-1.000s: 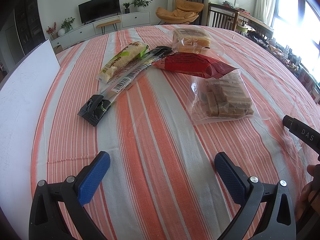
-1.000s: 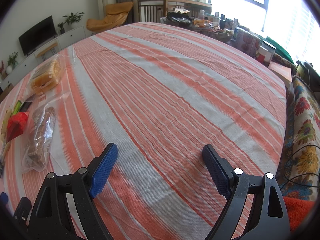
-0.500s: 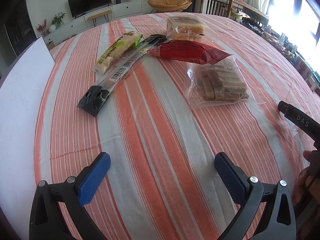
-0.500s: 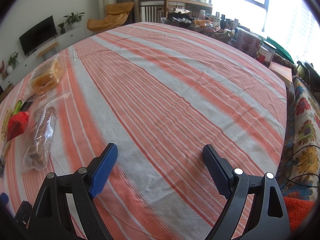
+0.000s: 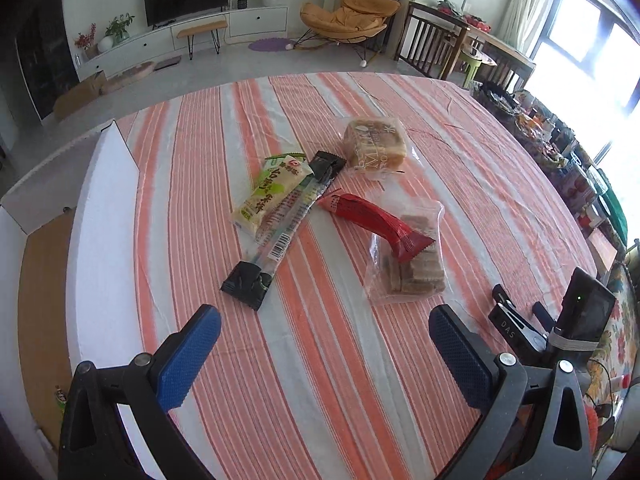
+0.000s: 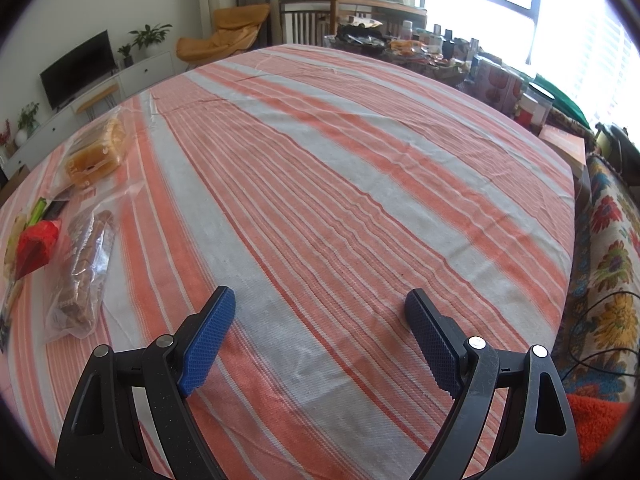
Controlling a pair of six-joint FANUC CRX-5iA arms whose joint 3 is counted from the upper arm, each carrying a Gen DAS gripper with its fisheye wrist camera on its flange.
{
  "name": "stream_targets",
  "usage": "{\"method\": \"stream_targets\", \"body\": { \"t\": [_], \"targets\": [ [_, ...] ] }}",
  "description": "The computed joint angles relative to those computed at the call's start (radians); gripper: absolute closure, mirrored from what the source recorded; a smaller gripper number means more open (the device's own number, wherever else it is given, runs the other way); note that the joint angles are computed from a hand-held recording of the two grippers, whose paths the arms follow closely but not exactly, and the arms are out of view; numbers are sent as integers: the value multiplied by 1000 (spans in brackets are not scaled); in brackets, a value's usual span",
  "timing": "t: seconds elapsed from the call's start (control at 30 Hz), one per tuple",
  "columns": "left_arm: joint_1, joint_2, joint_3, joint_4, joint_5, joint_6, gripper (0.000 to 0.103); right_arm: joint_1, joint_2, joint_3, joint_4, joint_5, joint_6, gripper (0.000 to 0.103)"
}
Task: Organize snacks
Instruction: 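Lower the left tool onto the clear-wrapped stick with black end and close it, then lift the wrapped stick with the left tool above the table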
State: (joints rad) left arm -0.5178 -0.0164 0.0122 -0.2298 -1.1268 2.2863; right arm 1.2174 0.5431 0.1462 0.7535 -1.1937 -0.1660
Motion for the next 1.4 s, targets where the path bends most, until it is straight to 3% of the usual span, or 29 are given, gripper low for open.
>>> {"method": "stream_targets", "body": {
  "t": [0.13,0.2,0.23,0.43,0.47,0.5,0.53,0.6,0.7,0.93,1.07,1.13,1.33,1.4],
  "targets": [
    [78,104,44,56,-73,-104,6,0,0,0,0,1,0,14],
    [79,176,89,17,-118,-149,22,0,0,0,0,1,1,14],
    [82,203,101,3,-122,-166,24,0,0,0,0,1,1,14],
    [101,253,94,-70,-6,-136,25,0,0,0,0,0,0,14],
    [111,251,80,-46,15,-153,34,0,0,0,0,1,1,14],
    [123,241,53,-4,48,-183,57,0,0,0,0,1,1,14],
    [126,224,29,15,82,-184,67,1,1,1,1,1,1,14],
    [109,216,25,16,66,-174,78,1,2,3,1,2,3,13],
    [59,170,-6,-2,48,-115,79,2,2,4,1,1,3,13],
    [-71,15,-176,72,59,-31,76,2,2,4,1,1,2,13],
    [-127,24,-160,-23,54,26,37,4,8,14,-1,-7,2,13],
    [-138,52,-128,-84,36,61,36,6,12,20,-2,-8,4,14],
    [-140,81,-116,-137,56,92,34,7,7,12,1,7,13,13],
    [-141,75,-127,-134,86,96,47,6,5,9,2,11,14,13]
  ]
}}
